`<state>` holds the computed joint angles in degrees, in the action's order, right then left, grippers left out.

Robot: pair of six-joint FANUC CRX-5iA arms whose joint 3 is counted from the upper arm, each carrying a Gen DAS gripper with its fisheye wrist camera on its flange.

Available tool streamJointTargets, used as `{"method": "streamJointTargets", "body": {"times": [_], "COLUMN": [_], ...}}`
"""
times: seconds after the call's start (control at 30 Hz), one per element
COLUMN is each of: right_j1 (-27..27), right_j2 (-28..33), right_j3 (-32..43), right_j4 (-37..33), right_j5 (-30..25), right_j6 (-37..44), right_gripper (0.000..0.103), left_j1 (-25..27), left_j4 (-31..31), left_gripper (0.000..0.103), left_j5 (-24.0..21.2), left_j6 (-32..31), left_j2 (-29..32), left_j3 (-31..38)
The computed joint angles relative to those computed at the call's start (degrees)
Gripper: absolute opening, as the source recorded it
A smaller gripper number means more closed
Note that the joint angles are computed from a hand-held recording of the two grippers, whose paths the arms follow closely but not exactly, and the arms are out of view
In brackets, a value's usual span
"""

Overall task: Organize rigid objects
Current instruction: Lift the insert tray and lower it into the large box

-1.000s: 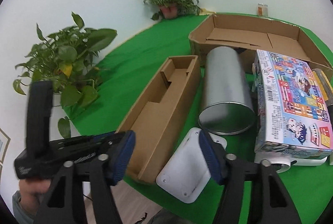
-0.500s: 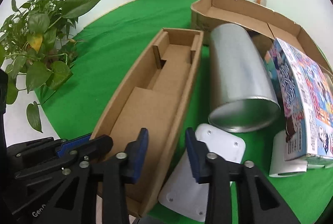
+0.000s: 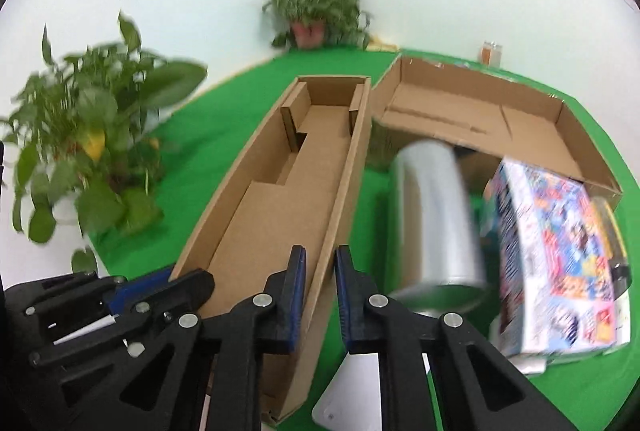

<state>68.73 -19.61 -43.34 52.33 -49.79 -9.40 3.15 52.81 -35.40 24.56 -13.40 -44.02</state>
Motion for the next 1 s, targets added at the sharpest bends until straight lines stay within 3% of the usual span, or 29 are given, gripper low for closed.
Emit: {"method": "streamJointTargets", "body": {"times": [0.27, 0.53, 0.73, 0.93, 1.0], "right_j1": [-6.50, -21.72, -32.69, -40.82, -41.82], "right_j2": [-5.41, -2.52, 5.90, 16.85, 20.02], "right_j3": [1.79, 11.96, 24.18, 39.49, 42.14], "right_j4": [2.59, -1.19, -12.53, -31.72, -33.37], "right_j5": [-3.87, -0.19, 4.39, 4.56, 4.16], "right_j6": [3.13, 17.77, 32.89, 51.35, 53.06], "right_gripper": [0.012, 0.012, 0.012, 0.013, 0.013], "left_j1": [-6.69, -12.97, -14.24, -14.00, -14.13], "left_j4": [5.60, 3.58, -3.10, -11.77, -14.41], "left_gripper": [0.009, 0.009, 0.009, 0.009, 0.009], "left_j5": [0.78, 1.58, 0.74, -3.42, -4.32], "left_j6": [-4.68, -1.34, 5.74, 14.94, 17.75], "left_j2": [2.97, 12.40, 19.50, 27.50, 29.83], "left_j3": [5.86, 20.51, 30.64, 41.58, 44.39]}}
